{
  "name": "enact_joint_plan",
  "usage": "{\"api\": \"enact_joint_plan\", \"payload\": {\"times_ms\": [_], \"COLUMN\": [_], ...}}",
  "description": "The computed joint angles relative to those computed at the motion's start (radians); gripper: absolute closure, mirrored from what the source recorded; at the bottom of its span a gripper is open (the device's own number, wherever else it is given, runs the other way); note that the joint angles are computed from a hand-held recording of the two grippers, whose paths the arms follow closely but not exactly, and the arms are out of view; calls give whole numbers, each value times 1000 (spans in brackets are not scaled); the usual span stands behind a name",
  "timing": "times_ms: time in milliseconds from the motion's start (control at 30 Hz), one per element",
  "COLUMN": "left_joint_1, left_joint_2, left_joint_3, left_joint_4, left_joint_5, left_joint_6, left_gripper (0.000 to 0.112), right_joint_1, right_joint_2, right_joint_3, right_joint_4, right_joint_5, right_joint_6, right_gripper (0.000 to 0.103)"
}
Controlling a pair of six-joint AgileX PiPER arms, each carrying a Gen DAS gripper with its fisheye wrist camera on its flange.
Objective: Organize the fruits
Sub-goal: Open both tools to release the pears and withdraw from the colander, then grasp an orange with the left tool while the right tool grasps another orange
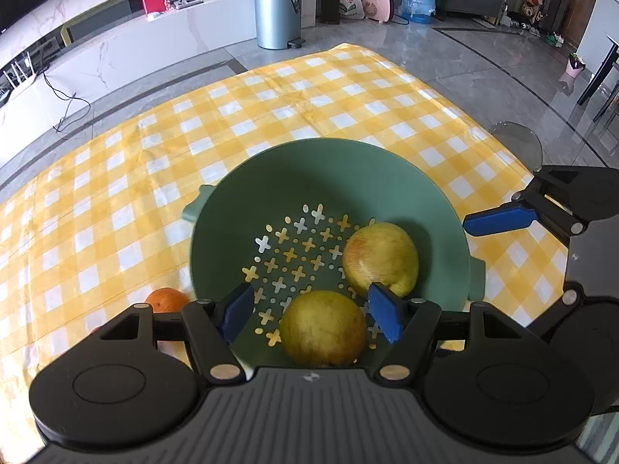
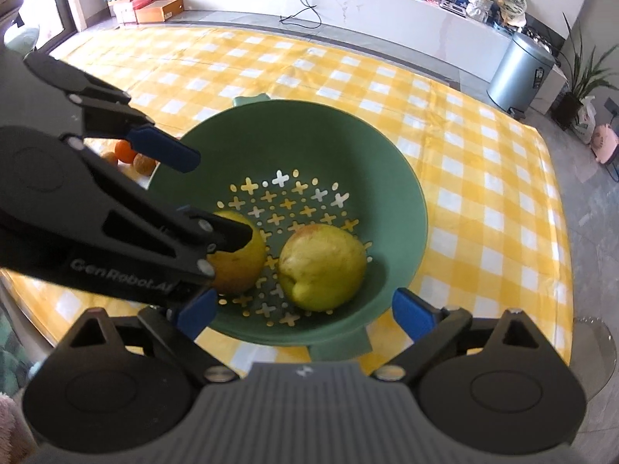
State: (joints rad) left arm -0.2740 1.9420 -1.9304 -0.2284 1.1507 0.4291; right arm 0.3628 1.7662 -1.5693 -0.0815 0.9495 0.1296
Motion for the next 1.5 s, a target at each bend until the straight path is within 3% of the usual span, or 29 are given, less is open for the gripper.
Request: {"api": "enact_joint_plan", "payload": {"times_ms": [200,500,700,867,1167,1367,1433,1500], "left_joint_1": [22,97,194,297,465,550,545,530], "left_joint_2": [-95,-253,-328,-372,-350,-305,-294,-280], "left_joint_3": [102,241,300,355,375,362,365,367], "left_joint_4": [5,5,-27,-71,-139,-236,-227,-208], "left_joint_5": [-61,-137,-146,-150,-147,-108,-112,-120], "left_joint_6": [23,42,86,155,266,346,351,354], "left_gripper": [33,33,33,33,33,33,33,35], "right_joint_1": [39,136,256,354,440,465,459,451], "right_joint_2": [-72,-186,-207,-172,-57,19,39,55], "right_joint_3": [93,277,347,346,247,185,170,161], "right_joint_4": [-54,-163,-410,-632,-666,-629,-602,-574], "right_joint_5": [-88,-329,-433,-424,-368,-360,-362,-370], "right_joint_6": [166,543,931,1207,1237,1178,1148,1130], "right_gripper": [9,9,9,9,9,21,29,29]}}
